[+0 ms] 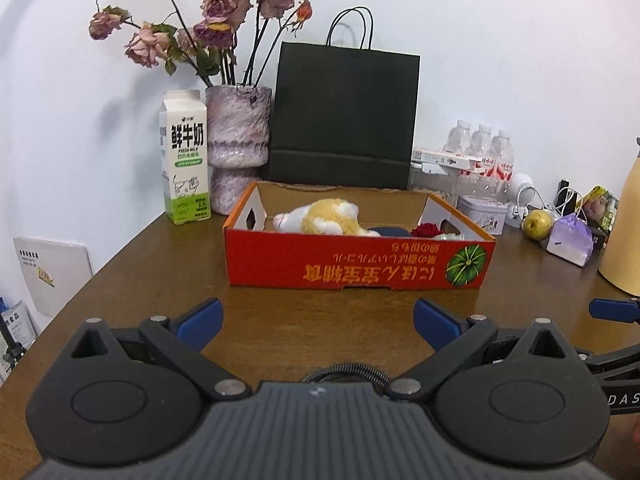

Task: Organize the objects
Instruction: 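Grasp the white bottle cap with the right gripper while the left gripper moves toward the black cable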

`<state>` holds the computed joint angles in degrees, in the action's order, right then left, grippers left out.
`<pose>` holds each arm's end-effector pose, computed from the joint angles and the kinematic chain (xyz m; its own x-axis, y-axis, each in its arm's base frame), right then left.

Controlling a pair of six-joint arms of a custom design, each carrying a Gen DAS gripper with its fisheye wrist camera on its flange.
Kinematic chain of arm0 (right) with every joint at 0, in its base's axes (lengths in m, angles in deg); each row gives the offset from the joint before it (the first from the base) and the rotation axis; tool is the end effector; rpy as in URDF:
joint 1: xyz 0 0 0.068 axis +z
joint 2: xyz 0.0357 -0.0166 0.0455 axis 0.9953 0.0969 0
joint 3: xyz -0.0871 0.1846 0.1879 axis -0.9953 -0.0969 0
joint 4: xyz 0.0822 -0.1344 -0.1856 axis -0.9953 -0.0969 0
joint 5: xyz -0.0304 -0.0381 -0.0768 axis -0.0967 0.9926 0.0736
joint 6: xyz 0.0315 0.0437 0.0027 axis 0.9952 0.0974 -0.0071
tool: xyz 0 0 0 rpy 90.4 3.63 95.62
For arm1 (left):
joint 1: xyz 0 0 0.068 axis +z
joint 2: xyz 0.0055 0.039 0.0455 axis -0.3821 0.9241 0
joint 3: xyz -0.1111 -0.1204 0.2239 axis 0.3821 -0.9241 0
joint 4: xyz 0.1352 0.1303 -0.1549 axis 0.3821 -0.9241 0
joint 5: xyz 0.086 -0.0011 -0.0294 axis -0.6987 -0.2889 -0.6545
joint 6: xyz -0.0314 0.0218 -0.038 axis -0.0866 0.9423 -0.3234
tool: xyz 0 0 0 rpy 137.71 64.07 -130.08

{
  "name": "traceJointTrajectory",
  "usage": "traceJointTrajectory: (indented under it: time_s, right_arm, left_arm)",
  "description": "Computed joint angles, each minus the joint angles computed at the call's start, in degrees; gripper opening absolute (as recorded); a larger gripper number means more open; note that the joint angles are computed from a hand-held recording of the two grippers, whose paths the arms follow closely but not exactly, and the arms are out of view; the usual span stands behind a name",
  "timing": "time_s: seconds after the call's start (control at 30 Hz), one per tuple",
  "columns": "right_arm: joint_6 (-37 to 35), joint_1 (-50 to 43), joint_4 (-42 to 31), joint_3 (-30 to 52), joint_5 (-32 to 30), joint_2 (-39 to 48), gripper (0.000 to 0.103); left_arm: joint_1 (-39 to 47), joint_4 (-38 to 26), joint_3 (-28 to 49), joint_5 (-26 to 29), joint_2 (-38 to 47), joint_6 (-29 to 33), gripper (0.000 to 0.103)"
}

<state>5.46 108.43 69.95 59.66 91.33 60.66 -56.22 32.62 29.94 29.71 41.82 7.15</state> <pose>0.2994 0.1320 0.1383 -0.3737 -0.2120 -0.9030 -0.3974 0.9162 -0.0507 0.2510 -0.1432 0.1430 -0.3819 -0.0975 -0.9190 -0.1075 0.9924 -0.0606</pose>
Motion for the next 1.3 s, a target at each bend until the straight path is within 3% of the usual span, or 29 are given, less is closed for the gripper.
traceJointTrajectory:
  time_s: [0.5, 0.9, 1.1, 1.13, 1.2, 1.3]
  right_arm:
    - [1.4, 0.3, 0.7, -4.6, 1.3, 0.3, 0.103]
    - [1.2, 3.3, -2.9, 2.0, -3.1, 4.2, 0.099]
    - [2.1, 5.9, -10.1, 9.9, -3.6, 7.7, 0.078]
    - [2.4, 5.9, -10.6, 10.6, -4.1, 8.1, 0.069]
    - [2.4, 6.1, -11.5, 11.5, -5.0, 8.5, 0.043]
    - [2.0, 6.4, -9.3, 10.0, -5.2, 8.0, 0.039]
  left_arm:
    - [0.2, 0.0, -5.0, 1.4, -2.5, -1.2, 0.103]
    - [1.2, -0.9, -6.2, 1.4, -4.7, -2.8, 0.103]
    - [1.8, -1.7, -6.4, 2.2, -5.4, -3.2, 0.103]
    - [1.9, -1.9, -6.3, 2.3, -5.5, -3.2, 0.103]
    - [2.0, -2.1, -6.4, 2.5, -5.7, -3.2, 0.103]
    - [2.5, -2.4, -6.4, 3.3, -5.7, -3.4, 0.103]
